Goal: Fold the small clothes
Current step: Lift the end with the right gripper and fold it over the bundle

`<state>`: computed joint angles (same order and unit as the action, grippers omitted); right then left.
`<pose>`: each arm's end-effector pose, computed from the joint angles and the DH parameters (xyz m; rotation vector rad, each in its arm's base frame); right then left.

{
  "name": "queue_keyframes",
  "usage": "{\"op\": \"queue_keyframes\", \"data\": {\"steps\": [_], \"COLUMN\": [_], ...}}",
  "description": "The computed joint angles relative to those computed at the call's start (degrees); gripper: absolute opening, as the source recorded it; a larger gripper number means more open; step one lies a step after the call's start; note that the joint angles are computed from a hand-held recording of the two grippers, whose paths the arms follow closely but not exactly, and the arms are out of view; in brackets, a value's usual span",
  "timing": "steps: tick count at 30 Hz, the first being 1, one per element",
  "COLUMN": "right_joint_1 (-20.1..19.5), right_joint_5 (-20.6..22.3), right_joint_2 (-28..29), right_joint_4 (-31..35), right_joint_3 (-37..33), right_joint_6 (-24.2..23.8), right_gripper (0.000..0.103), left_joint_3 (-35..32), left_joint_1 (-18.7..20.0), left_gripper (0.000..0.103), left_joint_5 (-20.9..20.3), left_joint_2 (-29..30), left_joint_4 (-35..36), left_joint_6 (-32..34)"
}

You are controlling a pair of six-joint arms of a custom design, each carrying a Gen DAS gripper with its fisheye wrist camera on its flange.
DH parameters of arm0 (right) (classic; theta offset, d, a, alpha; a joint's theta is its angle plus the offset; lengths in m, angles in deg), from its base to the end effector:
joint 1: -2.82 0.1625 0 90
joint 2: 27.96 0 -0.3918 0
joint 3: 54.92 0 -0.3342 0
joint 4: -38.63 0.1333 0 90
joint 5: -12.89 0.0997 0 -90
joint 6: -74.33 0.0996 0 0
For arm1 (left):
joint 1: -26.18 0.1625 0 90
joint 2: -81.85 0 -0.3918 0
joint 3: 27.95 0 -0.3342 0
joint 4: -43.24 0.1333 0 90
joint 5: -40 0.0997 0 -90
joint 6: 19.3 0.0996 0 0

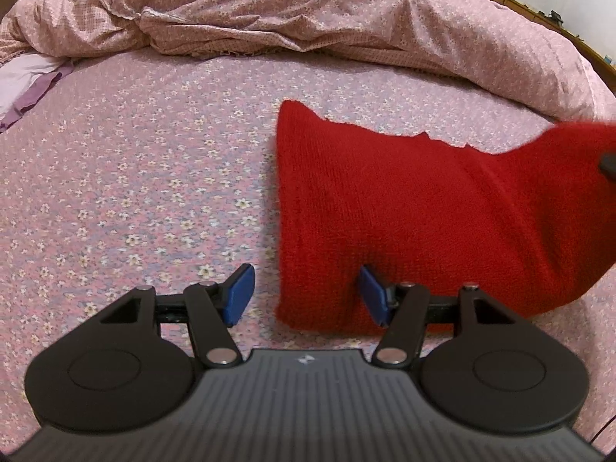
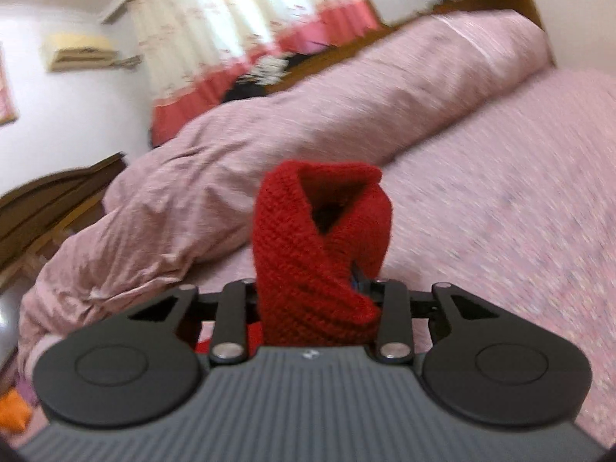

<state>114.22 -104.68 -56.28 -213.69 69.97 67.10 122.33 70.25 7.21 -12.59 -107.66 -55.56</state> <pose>0.2374 -0.3668 0.0710 0.2214 -2.3844 1.5885 -0.0369 -0.3377 0.2316 0.1379 2.2850 -0.8965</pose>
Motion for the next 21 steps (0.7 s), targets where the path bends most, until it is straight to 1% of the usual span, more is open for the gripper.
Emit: {"op": "queue_keyframes", "data": {"steps": [3,5,9,13,17,21], "right_joint_1": [3.23,5.13,8.32,11.43,13.71,14.84], "right_joint_5": [-0.19,-0.31,-0.33,-0.06,0.54,0.6], "right_joint_2": [1.32,2.47,4.85,9.0,12.92,16.71], "right_joint_4": [2.15,4.04,8.67,12.26,16.29,21.29], "right_joint_3": [-3.7,-6.32,-11.58,-17.54,-21.34,-24.06], "right_joint_6": [-6.42,-9.24,-12.25,-17.09,-20.7,-23.49], "right_gripper": [0.035,0.035,0.034,0.034,0.034,0.034], "left_joint_3": [0.23,0.53,0.83,0.87,0.8,0.5], "left_joint_1": [0.53,1.04,2.14,3.01,2.52,3.54], "left_gripper": [0.066,0.066,0.066,0.066,0.066,0.066], "left_joint_5": [0.11,-0.43,-1.62,-3.13,-1.33,-0.55], "left_joint_2": [-2.17,-4.26,-8.7,-13.21,-17.93,-21.1], "left_joint_4": [1.95,2.66,4.26,6.21,11.57,14.33], "left_joint_6": [-0.92,-0.98,-1.01,-0.57,-2.27,-2.4]}}
